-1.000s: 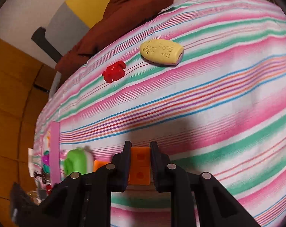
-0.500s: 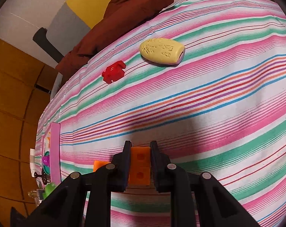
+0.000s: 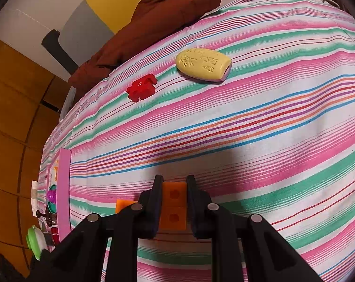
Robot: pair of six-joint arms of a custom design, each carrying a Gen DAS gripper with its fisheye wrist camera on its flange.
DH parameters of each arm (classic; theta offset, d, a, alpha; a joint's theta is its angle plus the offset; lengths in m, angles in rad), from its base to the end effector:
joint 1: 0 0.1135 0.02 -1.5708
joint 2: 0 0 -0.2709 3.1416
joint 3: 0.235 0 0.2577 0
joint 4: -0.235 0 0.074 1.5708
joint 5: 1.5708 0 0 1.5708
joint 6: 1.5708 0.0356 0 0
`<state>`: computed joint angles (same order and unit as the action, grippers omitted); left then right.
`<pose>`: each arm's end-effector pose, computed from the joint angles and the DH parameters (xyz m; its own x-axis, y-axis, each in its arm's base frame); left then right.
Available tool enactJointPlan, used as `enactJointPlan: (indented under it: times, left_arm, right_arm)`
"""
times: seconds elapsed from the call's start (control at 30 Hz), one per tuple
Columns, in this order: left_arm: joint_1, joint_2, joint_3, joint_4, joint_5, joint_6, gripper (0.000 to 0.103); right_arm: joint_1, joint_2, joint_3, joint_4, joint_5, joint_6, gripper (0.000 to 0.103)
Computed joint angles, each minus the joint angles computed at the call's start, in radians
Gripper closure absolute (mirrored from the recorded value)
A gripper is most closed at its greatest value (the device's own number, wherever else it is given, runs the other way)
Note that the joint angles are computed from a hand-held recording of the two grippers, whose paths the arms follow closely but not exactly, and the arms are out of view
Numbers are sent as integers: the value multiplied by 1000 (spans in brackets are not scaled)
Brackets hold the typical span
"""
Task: Organize rigid objects
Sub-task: 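Carry the green plug-in device into the tray and open the left gripper, then carry the orange block into the tray and open the right gripper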
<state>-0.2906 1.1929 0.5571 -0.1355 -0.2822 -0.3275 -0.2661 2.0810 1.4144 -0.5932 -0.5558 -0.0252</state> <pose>0.2279 -0.0578 0.1893 -0.6593 -0.1253 -0.7413 -0.1354 0.9897 -0.0468 0.4085 -0.0919 0.1429 -0.9199 0.2286 -0.3186 0.0445 0.8681 0.4944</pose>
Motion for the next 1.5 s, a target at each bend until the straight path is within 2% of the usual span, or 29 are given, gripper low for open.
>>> enactJointPlan:
  times: [0.13,0.33,0.7,0.8,0.9,1.03,1.13,1.33,1.5]
  left_arm:
    - [99,-13,-26,-5,52,20,51]
    - [231,68,-21,8,176,28,51]
    - [244,201,29,64,168,75,50]
    - [239,167,-1,80,185,78,40]
    - [202,82,-55,90,142,60,22]
    - [162,-38,-125,81,91,19,9]
    - [137,-89,-148,52,84,12,7]
    - [60,-132,-161,8,-12,30,7]
    - [56,-184,-181,-7,-26,34,5]
  right_arm:
    - [6,-2,-4,6,13,-11,84]
    - [7,-7,-12,19,25,-25,84]
    - [31,-21,-35,55,66,-43,84]
    - [34,-24,-38,57,73,-46,84]
    - [35,-23,-35,54,76,-50,84]
    - [34,-24,-35,53,78,-53,84]
    - [35,-26,-36,53,82,-59,84]
    - [46,-55,-66,70,105,-50,84]
    - [69,-88,-106,60,2,-69,84]
